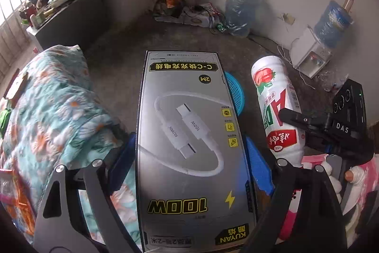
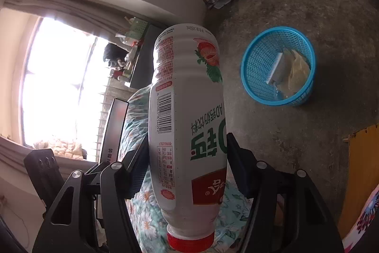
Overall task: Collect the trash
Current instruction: 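Carry the cable box and white bottle over the blue wastebasket, then open both tools to drop the box and bottle into the wastebasket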
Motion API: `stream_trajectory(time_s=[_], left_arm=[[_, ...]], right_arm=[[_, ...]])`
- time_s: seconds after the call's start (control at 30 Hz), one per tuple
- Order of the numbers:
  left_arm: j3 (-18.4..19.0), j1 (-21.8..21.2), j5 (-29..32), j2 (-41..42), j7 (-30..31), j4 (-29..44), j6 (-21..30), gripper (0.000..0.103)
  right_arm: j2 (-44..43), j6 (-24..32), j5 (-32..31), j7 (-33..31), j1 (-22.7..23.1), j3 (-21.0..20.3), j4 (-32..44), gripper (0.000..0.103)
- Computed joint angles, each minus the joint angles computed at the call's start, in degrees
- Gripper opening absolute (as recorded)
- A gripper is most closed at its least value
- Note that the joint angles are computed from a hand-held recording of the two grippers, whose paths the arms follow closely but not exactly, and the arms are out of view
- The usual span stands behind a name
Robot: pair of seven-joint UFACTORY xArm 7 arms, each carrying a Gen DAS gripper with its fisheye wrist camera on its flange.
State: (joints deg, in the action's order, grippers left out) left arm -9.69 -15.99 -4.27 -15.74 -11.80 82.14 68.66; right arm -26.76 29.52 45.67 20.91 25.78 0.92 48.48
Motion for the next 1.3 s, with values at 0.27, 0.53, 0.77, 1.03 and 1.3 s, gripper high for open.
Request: stream_trajectory(time_s=[0.27, 0.53, 0.77, 1.03, 1.3], left_arm=[[-0.9, -3.6, -2.0, 23.6, 0.8, 15.7, 2.1, 0.083], [0.3, -6.0, -5.2, 47.8, -3.7, 40.4, 6.3, 0.085], [-0.2, -3.9, -9.8, 45.9, -4.6, 33.3, -2.5, 0.085], [-1.4, -2.1, -16.4, 49.9, -10.6, 37.6, -2.4, 0.086], [-2.7, -1.3, -19.5, 45.1, -9.6, 32.2, -9.5, 0.086]], right_arm=[[8.1, 0.0, 17.8, -10.9, 0.1, -6.4, -2.7, 0.060], [27.6, 2.1, 27.7, -16.4, -6.4, -6.4, 7.9, 0.072], [32.2, -2.8, 30.7, -17.6, -10.8, -1.2, 8.5, 0.075], [23.6, -6.7, 39.8, -24.6, -13.7, 3.9, 0.0, 0.075], [18.4, -8.3, 35.0, -23.4, -13.0, 3.5, -2.8, 0.075]])
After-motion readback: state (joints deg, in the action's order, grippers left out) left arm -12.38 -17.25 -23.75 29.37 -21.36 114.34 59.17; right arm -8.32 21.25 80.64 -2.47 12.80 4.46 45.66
